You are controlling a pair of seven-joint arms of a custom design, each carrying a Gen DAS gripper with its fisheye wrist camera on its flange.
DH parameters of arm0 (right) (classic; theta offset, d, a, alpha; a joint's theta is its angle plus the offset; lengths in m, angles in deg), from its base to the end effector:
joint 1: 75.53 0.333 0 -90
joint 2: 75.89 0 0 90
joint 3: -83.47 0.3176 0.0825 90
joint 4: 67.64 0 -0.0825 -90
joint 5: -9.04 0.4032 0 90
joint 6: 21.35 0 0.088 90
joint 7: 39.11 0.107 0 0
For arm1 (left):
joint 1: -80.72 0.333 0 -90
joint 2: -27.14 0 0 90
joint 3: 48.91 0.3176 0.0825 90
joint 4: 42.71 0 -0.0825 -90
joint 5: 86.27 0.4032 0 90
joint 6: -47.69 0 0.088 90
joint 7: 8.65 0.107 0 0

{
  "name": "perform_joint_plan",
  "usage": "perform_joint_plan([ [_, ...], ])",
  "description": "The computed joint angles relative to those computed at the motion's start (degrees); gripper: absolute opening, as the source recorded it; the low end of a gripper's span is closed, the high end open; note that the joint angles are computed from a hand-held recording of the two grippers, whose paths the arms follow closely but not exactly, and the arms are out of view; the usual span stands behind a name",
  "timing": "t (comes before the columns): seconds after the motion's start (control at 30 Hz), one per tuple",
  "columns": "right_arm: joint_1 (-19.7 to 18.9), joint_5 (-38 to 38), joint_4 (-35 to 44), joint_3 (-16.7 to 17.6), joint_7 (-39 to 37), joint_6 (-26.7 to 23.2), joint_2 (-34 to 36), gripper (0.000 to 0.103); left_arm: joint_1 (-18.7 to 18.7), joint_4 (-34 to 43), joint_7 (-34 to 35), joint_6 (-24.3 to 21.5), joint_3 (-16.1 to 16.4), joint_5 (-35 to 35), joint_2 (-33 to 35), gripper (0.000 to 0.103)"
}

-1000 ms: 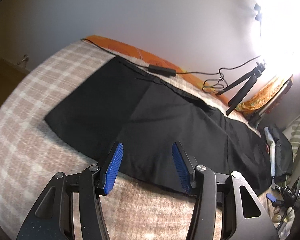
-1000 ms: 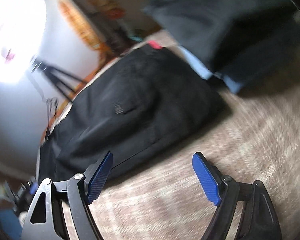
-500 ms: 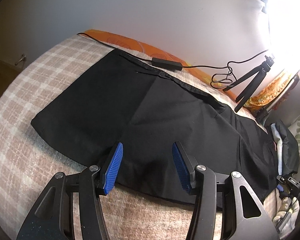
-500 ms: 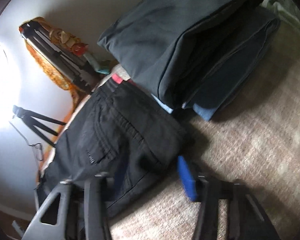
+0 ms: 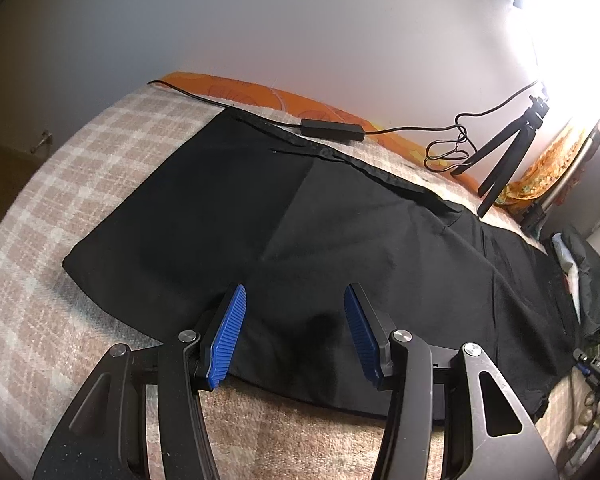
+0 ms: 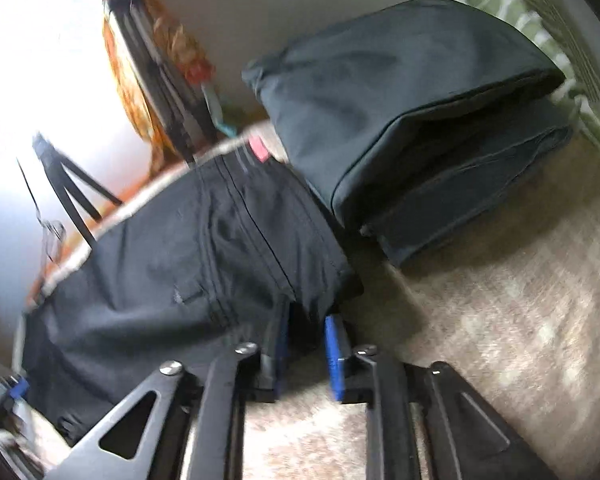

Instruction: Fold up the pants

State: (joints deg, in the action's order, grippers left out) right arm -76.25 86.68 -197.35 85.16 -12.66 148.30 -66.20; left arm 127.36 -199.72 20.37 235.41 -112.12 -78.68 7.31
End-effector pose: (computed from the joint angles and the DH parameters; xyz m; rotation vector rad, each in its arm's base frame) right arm 0.5506 -0.0565 0.2969 -1.6044 1.8958 -0.3480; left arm 0.4314 -0.1311 0.3324 -2.2780 1.2751 -0.8556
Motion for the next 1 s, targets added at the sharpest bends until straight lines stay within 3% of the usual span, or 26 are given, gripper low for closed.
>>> perform_joint_plan([
  [0.1, 0.39, 1.60, -2.41, 0.46, -3.64, 2.36, -3.12, 0.036, -4.19, -1.14, 0.09, 1.06, 4.49, -1.19, 0.84, 0.050],
  [0.23, 3.41, 15.46, -4.96, 0.19, -21.99, 2.91, -9.28, 0.036, -11.43, -4.27, -0.27, 4.38, 11.20, -5.52, 0.16, 0.050],
  [0.3, 5.28, 19.50, -5.59, -0.39, -29.43, 0.74, -11.59, 0.036, -15.13, -5.85, -0.06, 5.15, 14.50, -7.19, -0.87, 0.050],
  [0.43, 7.80, 6.10, -3.26, -1.23, -23.53, -10.73, -11.06, 0.036, -20.26, -7.31, 2.20, 4.49, 19.28, -9.27, -1.77, 0.050],
  [0.5, 8.96, 5.41, -0.34, -0.78, -26.90, -11.85, -9.01, 0.037, -21.54, -7.40, 3.57, 4.58, 20.60, -10.25, -1.21, 0.050],
  [0.57, 9.82, 2.08, 3.58, -0.07, -27.35, -12.15, -5.87, 0.037, -21.63, -7.24, 4.97, 4.72, 20.68, -11.40, -0.54, 0.050],
  [0.7, 9.73, -12.21, 12.90, 1.30, -17.64, -16.83, 1.80, 0.037, -21.71, -6.68, 7.71, 4.94, 20.21, -13.77, 1.13, 0.050],
  [0.83, 9.15, -21.13, 19.97, 3.36, -11.13, -19.23, 8.56, 0.035, -19.91, -6.18, 10.05, 5.04, 17.22, -17.01, 1.90, 0.050],
  [0.93, 9.43, -27.44, 21.50, 4.48, -8.17, -18.58, 11.71, 0.033, -19.09, -6.01, 11.55, 4.17, 15.81, -18.21, 1.48, 0.050],
  [1.0, 11.12, -33.40, 22.77, 3.98, -3.85, -15.54, 14.54, 0.031, -18.11, -6.13, 11.33, 3.26, 14.59, -18.47, 0.60, 0.050],
])
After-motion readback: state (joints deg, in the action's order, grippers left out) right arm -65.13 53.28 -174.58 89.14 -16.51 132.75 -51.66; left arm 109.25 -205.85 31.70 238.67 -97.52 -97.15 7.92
